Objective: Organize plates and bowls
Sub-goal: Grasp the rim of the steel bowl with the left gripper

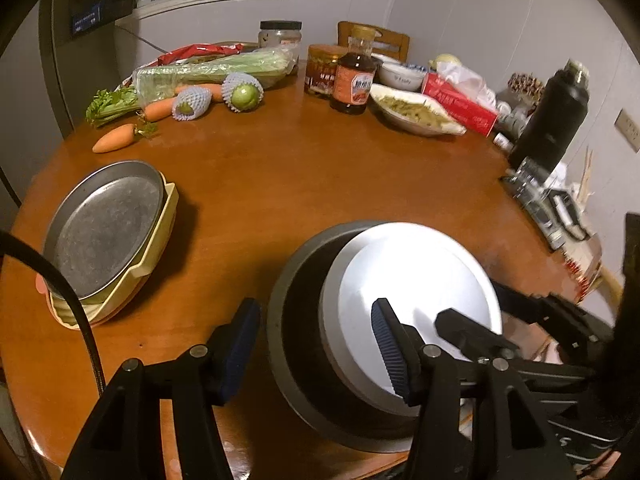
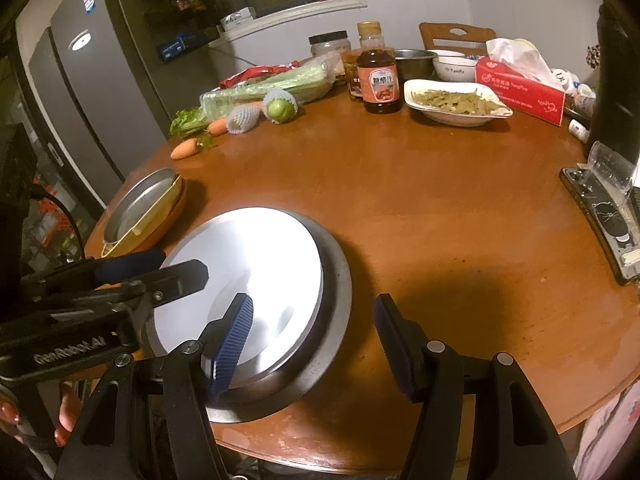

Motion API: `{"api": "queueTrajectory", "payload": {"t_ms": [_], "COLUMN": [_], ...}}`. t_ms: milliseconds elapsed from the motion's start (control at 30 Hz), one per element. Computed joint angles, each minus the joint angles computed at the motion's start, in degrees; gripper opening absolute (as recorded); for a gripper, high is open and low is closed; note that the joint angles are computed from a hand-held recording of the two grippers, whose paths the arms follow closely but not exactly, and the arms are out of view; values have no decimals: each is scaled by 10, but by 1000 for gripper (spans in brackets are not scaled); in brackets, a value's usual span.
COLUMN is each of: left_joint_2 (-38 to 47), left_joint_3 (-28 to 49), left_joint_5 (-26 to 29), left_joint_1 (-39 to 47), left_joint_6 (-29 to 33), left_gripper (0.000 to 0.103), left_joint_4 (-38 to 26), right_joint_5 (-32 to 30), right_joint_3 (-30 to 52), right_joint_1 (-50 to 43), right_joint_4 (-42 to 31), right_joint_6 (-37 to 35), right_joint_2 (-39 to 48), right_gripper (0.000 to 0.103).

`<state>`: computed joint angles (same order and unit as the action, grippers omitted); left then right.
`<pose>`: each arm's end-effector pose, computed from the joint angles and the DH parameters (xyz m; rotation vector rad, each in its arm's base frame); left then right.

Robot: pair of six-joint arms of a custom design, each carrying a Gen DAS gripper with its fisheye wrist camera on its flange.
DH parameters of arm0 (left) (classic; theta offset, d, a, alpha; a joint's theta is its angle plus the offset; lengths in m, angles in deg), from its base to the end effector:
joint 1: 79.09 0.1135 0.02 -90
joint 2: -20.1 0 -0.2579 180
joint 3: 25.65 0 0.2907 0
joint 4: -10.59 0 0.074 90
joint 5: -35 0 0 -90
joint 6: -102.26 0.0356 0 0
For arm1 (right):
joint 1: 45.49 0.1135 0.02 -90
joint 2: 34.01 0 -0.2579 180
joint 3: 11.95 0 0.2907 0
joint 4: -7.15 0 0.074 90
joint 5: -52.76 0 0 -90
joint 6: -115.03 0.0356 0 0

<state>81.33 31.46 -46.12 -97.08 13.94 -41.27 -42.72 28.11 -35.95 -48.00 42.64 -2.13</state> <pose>0.2331 -0.0815 0.2282 0.4969 2.5106 -0.3077 0.1606 0.0304 0.2111 0.1243 2.4093 0.3354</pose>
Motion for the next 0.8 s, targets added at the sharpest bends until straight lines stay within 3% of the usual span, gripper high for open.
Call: {"api": "queueTrajectory", "payload": {"t_ms": [800], "left_joint_2": [34], "left_joint_3": [-9], "left_joint_5": [19], "left_joint_1": [19], "left_joint_6": [0], "left_gripper": [57], "left_joint_4": [18], "right_joint_5": [-48], "right_joint_3": [-16], "right_joint_1": [-2], "right_joint_4": [44], "right_joint_6": [7], "right_joint_2": [31], "right_gripper": [65]}}
